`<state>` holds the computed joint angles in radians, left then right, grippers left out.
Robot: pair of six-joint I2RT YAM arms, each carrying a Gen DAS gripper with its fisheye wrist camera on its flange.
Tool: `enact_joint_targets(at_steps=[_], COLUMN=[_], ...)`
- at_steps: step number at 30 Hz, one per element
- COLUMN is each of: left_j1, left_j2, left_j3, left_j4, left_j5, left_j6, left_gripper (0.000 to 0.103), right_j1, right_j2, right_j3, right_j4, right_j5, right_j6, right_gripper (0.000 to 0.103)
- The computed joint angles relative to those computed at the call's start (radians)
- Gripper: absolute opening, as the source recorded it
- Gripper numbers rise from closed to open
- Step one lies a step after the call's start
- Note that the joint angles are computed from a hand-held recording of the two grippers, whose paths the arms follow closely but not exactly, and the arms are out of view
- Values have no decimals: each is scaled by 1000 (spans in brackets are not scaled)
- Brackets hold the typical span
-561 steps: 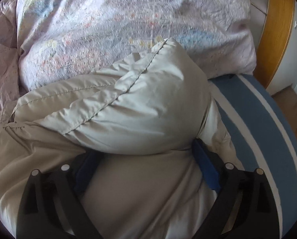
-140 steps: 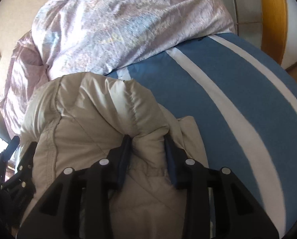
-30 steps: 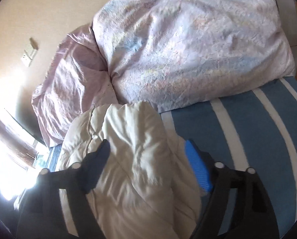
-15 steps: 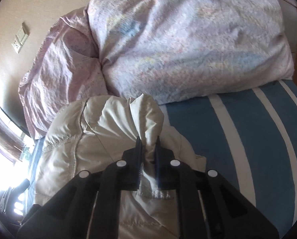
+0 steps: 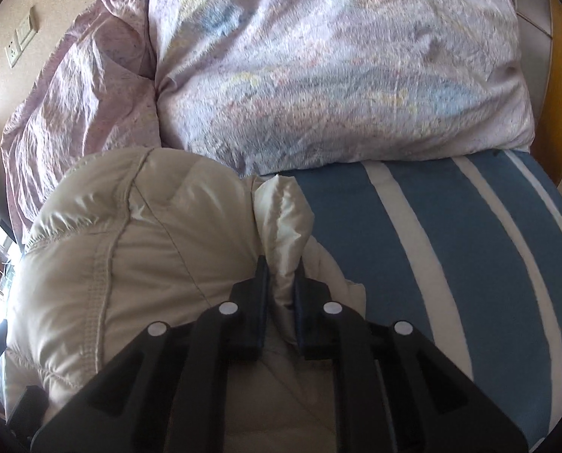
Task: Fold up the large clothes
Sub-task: 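Pinch the jacket edge with the right gripper and tuck it in, then release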
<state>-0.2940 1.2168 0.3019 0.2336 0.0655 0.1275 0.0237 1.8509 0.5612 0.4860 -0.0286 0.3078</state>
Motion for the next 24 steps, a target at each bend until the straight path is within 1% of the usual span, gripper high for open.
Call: enact_joint_targets(at_steps=[3, 6, 9, 11, 12, 13, 14, 15, 17, 19, 20, 22, 24], left_j1=[-22, -41, -49, -49, -48, -48, -51, -49, -47, -51, -54, -59, -60], left_j2=[33, 78, 117, 141, 151, 157, 161, 164, 166, 166, 166, 165, 165], left_j3=[-9, -11, -6, 4, 11, 15, 15, 13, 11, 14, 14, 14, 14], left_j4=[48, 96, 118, 122, 115, 112, 112, 113, 114, 107, 107, 106, 106], left_j5=[-25, -43, -50, -49, -49, -52, -58, -58, -59, -64, -69, -77, -80], left_j6=[-8, -10, -3, 1, 0, 1, 3, 5, 7, 5, 4, 4, 4], left_gripper=[89, 90, 91, 92, 92, 92, 92, 92, 92, 92, 92, 92, 92], right_j1=[-23, -32, -40, -40, -34, -25, -10, -5, -22, -28, -1, 75, 142], right_j2=[42, 71, 95, 95, 84, 65, 31, -11, -95, -211, -271, -356, -388], right_j3=[2, 4, 8, 14, 21, 19, 6, -23, -103, -203, -240, -292, -321], right_j4=[38, 62, 80, 66, 39, 21, 3, 8, 60, 107, 104, 88, 78], right_j5=[-39, -50, -58, -56, -42, -13, 45, 73, 50, 5, 8, 54, 93], right_j6=[8, 9, 17, 18, 7, 3, 4, 8, 31, 35, 27, 2, -15], right_gripper=[15, 16, 17, 20, 21, 26, 36, 39, 39, 39, 39, 39, 39])
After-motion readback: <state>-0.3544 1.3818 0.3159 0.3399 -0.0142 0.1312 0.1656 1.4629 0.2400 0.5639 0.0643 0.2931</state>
